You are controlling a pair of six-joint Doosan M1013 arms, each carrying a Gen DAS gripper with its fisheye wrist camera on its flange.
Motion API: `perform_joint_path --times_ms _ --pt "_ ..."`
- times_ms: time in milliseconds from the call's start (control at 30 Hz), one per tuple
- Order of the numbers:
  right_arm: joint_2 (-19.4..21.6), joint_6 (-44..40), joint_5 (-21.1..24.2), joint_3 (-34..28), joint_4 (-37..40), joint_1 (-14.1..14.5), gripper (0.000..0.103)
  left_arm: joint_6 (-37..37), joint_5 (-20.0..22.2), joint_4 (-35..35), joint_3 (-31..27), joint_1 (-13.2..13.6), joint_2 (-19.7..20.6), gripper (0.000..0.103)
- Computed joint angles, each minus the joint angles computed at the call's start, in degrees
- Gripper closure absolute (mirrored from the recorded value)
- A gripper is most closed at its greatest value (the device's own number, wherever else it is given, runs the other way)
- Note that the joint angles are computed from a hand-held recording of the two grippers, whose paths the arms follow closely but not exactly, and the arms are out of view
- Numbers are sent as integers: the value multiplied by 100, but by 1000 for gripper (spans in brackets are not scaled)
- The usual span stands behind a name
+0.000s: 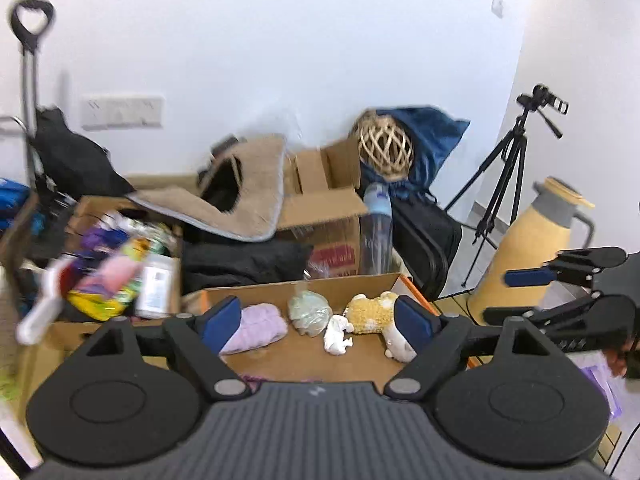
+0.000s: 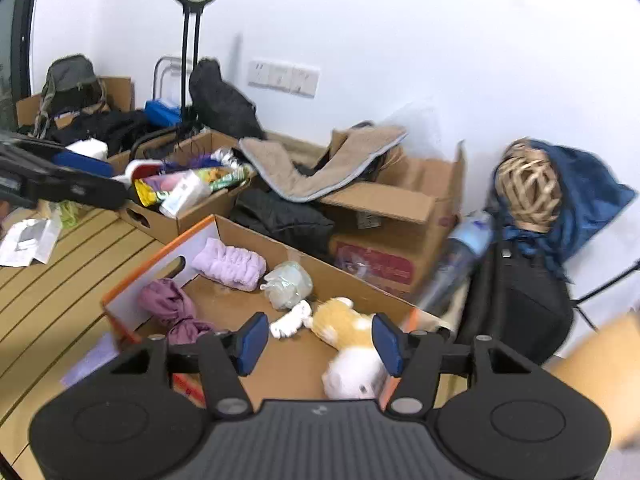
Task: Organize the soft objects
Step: 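Move both tools back over the pile on the table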
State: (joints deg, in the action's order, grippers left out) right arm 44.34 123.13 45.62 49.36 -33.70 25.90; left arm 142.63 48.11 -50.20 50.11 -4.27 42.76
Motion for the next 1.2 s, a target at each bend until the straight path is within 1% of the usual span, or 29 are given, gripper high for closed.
perform_joint_path --times_ms 100,133,167,200,233,267,333,367,400,433,500,533,567,600,667,700,733,767,800,833,900,933,1000,1100,1200 --pt "-417 801 -145 643 -625 174 41 584 -569 -475 1027 105 -603 16" --pt "-571 1231 -241 933 -947 261 41 856 -764 -732 1388 146 -791 15" --pt "-709 1628 -371 1212 -1253 340 41 1281 -930 -1158 1808 213 -996 14" --pt "-858 2074 -517 1522 -1611 436 41 1793 -957 -1706 2194 298 -1170 10" --pt "-1001 2616 -676 1852 -2052 540 41 2331 -816 -2300 2563 416 -1326 8" --pt "-1140 3190 -789 2179 -2519 660 39 2607 -770 -2593 2824 491 -1439 7" --pt "-1372 4170 -906 2754 -3407 913 38 3365 -879 -3221 3500 619 -1772 7" --pt "-1445 4546 -869 2956 -3747 1035 35 3794 -849 -3526 3784 693 -1902 7" --pt "-1515 4864 -836 3154 -4062 1159 32 4229 -779 -3862 4064 766 -2020 4" --pt "-1589 5316 -757 3391 -4511 1313 31 4642 -693 -4233 4392 854 -2151 3" --pt "-1665 6110 -480 3760 -5181 1612 26 5247 -598 -4731 4905 1001 -2348 2" --pt "-1698 6442 -409 3927 -5433 1726 24 5447 -516 -5020 5159 1086 -2417 2" --pt "-1723 6980 -311 4123 -5769 1859 18 5427 -428 -5123 5351 1190 -2464 0" --pt "-1733 7500 -237 4296 -6029 1972 16 5311 -342 -5116 5512 1280 -2486 0" --pt "-1704 8537 -57 4622 -6455 2232 16 4951 -207 -4749 5686 1445 -2478 0" --pt "-1647 8930 92 4682 -6528 2333 16 4954 -168 -4638 5733 1489 -2474 0" --pt "-1606 9223 124 4720 -6545 2394 16 4996 -189 -4514 5725 1504 -2474 0" --pt "-1585 9336 30 4732 -6512 2426 16 5092 -244 -4473 5706 1495 -2473 0" --pt "-1571 9345 -95 4741 -6479 2431 16 5269 -304 -4572 5706 1473 -2478 0" --pt "-1532 9328 -113 4725 -6474 2439 16 5378 -313 -4682 5696 1458 -2466 0" --pt "-1402 9088 34 4586 -6223 2475 17 5416 -426 -4843 5663 1380 -2426 0" --pt "-1345 8876 95 4529 -6155 2498 17 5455 -540 -4932 5663 1333 -2404 0" --pt "-1227 8770 284 4410 -6122 2513 17 5579 -859 -5105 5651 1204 -2342 0" --pt "-1174 9078 46 4315 -6184 2377 17 5791 -1211 -5405 5483 1018 -2152 0" --pt "-1055 8946 -202 4047 -5977 2150 17 5397 -1454 -5215 5073 823 -1849 0"
